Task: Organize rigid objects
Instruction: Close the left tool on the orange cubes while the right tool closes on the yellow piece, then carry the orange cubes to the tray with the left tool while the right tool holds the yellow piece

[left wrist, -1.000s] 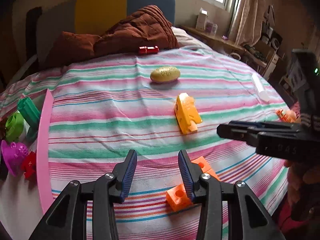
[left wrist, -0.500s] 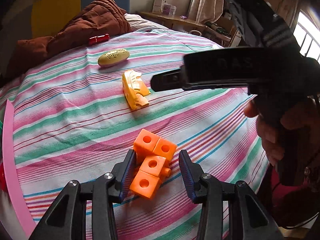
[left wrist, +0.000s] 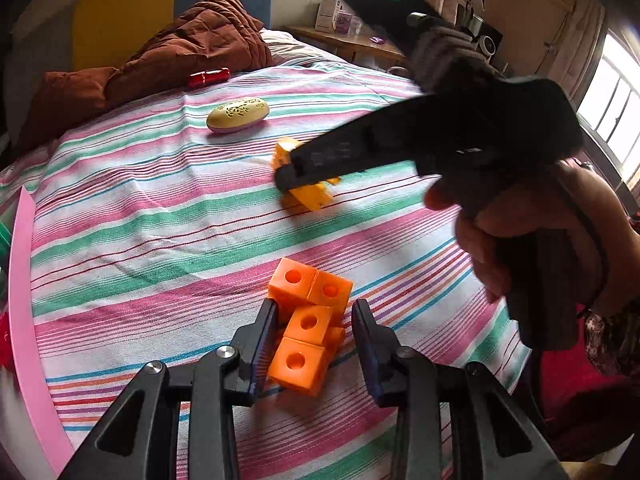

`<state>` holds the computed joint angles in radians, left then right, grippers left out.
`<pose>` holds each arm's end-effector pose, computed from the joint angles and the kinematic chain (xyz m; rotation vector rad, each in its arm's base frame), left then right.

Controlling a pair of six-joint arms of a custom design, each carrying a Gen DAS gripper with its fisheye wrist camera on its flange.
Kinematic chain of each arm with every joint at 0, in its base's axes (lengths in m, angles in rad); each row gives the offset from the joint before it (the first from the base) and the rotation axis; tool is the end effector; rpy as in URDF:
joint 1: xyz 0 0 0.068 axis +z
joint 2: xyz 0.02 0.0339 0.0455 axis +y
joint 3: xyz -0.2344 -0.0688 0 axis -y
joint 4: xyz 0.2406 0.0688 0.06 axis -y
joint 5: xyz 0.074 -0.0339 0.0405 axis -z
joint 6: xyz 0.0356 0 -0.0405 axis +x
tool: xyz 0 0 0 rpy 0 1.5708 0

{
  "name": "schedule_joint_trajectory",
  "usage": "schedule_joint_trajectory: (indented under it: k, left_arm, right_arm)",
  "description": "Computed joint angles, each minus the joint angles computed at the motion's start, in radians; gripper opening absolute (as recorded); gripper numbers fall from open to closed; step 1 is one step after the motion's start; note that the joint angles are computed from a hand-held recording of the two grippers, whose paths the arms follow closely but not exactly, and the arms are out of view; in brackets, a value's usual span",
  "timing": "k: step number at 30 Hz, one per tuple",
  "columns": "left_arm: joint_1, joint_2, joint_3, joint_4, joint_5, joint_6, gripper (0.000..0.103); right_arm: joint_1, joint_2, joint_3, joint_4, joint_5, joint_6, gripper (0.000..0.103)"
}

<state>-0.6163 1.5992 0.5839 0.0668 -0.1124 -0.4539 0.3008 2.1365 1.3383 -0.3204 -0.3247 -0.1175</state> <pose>0.2212 -0.1518 0.0862 0.1599 2.5308 -0.2931 0.3821 0.1304 0.0841 -0.6552 2.6006 0.4935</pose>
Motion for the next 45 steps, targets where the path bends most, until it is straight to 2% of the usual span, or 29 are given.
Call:
schedule_joint_trajectory:
  k: [4, 5, 10, 13, 22, 27, 33, 38, 45]
  left_arm:
    - [-0.002, 0.001, 0.000, 0.010, 0.002, -0.023, 0.037]
    - [-0.006, 0.002, 0.001, 0.008, -0.008, -0.021, 0.030]
    - [-0.048, 0.032, 0.040, -0.033, -0.068, -0.021, 0.029]
    - [-0.035, 0.044, 0.044, -0.029, -0.067, -0.003, 0.024]
    - [-0.035, -0.062, 0.011, -0.085, -0.087, -0.045, 0.024]
    - [-0.032, -0.190, -0.035, -0.134, -0.099, -0.065, 0.024]
    - [0.018, -0.417, -0.113, -0.238, -0.117, -0.068, 0.024]
    - [0.125, -0.629, -0.191, -0.338, -0.097, -0.058, 0.024]
    - [0.335, -0.896, -0.278, -0.474, -0.021, -0.006, 0.024]
  right_arm:
    - [-0.064, -0.059, -0.083, 0.002, -0.054, -0.001, 0.027]
    - [-0.079, -0.073, -0.105, 0.007, -0.070, 0.002, 0.027]
    - [-0.124, -0.118, -0.198, 0.072, -0.130, 0.043, 0.027]
    - [-0.118, -0.121, -0.204, 0.080, -0.125, 0.061, 0.027]
    - [-0.125, -0.120, -0.212, 0.093, -0.143, 0.067, 0.027]
    - [-0.112, -0.135, -0.235, 0.116, -0.113, 0.063, 0.027]
    - [-0.078, -0.165, -0.273, 0.153, -0.039, 0.046, 0.027]
    - [-0.019, -0.202, -0.322, 0.197, 0.082, -0.003, 0.027]
    - [-0.022, -0.203, -0.320, 0.189, 0.081, 0.001, 0.027]
